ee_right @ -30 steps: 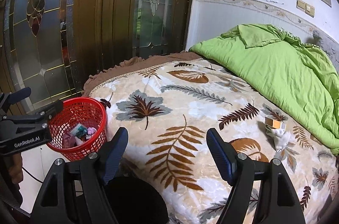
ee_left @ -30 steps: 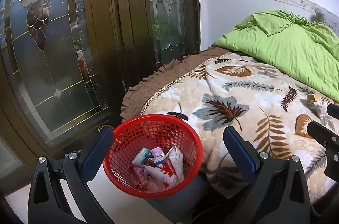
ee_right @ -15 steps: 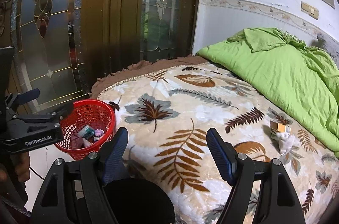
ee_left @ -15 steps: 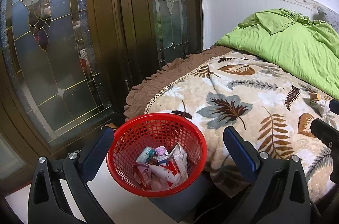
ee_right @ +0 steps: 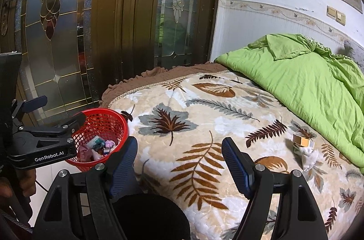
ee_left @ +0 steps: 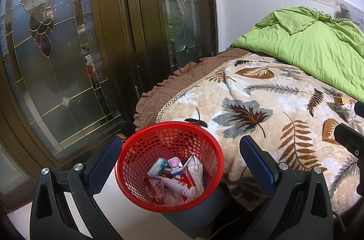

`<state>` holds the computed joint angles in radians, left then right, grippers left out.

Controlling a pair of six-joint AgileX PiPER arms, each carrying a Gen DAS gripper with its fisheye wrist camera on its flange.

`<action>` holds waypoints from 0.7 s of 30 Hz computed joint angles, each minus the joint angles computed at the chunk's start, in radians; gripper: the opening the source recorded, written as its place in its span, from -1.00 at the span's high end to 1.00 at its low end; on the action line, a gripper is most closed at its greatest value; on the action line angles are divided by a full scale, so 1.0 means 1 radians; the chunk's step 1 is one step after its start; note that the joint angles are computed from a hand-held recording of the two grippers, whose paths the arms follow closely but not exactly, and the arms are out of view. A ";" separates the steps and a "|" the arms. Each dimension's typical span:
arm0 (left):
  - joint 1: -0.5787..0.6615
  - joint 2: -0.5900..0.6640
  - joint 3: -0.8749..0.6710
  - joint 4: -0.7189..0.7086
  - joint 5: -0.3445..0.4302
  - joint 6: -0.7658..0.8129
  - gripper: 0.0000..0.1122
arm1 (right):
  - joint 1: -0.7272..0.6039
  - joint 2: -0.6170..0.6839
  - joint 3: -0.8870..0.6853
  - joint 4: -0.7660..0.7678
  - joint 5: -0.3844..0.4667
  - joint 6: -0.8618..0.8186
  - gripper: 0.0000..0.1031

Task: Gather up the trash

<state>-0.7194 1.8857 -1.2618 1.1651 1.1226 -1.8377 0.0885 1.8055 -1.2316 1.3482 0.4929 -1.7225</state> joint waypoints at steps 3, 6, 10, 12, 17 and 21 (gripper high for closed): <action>0.001 0.005 -0.001 -0.004 -0.003 0.003 -0.83 | 0.003 0.002 -0.002 -0.003 -0.001 0.004 -0.55; -0.001 0.007 -0.002 -0.004 -0.001 0.005 -0.83 | 0.003 0.003 -0.003 -0.007 0.001 0.011 -0.55; -0.005 0.006 0.000 0.003 0.002 -0.002 -0.83 | 0.005 0.002 0.002 0.007 -0.003 -0.002 -0.55; -0.007 0.005 0.003 0.006 0.004 -0.002 -0.83 | 0.004 0.002 0.001 0.002 -0.002 0.003 -0.55; -0.011 0.008 -0.001 0.002 0.006 0.001 -0.83 | 0.002 0.003 0.001 0.000 0.002 0.009 -0.55; -0.013 0.010 -0.003 0.002 0.010 0.001 -0.83 | 0.002 0.003 0.000 0.001 0.001 0.008 -0.55</action>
